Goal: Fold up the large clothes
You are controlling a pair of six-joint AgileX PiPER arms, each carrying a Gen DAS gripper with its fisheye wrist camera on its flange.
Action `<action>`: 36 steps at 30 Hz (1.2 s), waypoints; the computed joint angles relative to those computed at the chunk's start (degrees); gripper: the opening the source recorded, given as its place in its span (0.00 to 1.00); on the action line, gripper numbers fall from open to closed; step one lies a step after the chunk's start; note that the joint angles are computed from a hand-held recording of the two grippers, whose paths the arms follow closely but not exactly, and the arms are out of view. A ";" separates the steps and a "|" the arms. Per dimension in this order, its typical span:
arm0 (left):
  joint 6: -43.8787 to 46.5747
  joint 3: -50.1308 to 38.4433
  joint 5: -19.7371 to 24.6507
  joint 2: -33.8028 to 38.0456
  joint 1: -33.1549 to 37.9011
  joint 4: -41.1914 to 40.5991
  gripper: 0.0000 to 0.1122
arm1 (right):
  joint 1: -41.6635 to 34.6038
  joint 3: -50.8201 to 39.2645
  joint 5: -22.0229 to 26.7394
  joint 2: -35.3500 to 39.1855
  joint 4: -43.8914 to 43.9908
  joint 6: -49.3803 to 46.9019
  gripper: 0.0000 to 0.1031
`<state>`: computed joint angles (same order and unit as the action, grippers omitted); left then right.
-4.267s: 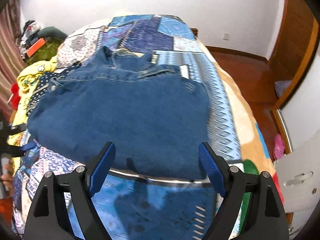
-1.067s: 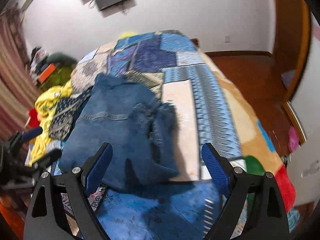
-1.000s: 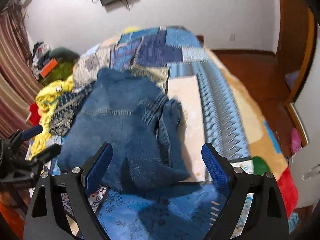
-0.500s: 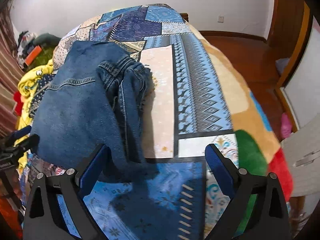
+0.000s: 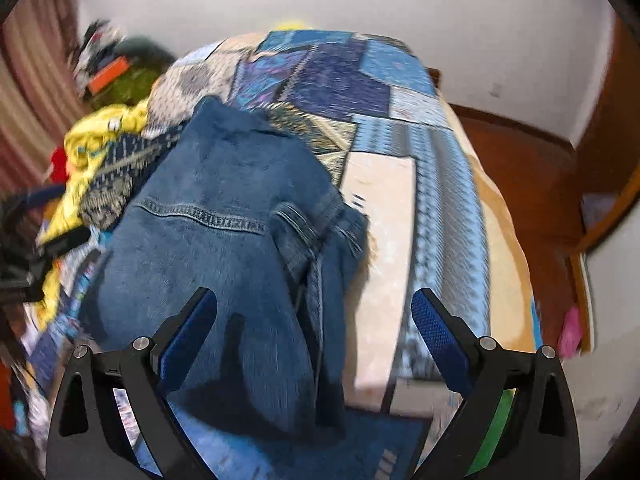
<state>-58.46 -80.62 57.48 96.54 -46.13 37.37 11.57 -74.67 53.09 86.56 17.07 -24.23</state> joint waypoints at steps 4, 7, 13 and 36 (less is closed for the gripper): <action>3.53 -2.12 -2.53 3.86 3.69 -4.66 0.91 | 1.51 -5.02 0.28 6.71 -2.90 0.67 0.94; 2.20 -0.94 -4.89 4.66 4.61 -5.72 0.91 | -0.20 -7.50 0.42 9.29 -2.98 1.28 0.94; -0.19 0.35 -5.48 4.19 5.96 -5.69 0.92 | -9.85 -10.94 7.26 13.59 10.36 -8.53 0.94; 7.91 4.46 -11.89 -3.35 7.86 -23.24 0.91 | -11.40 -8.09 15.88 7.99 17.19 -9.19 0.96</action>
<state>-50.54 -76.16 45.59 93.18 -38.27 14.13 0.17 -82.76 68.97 94.55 34.26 -33.42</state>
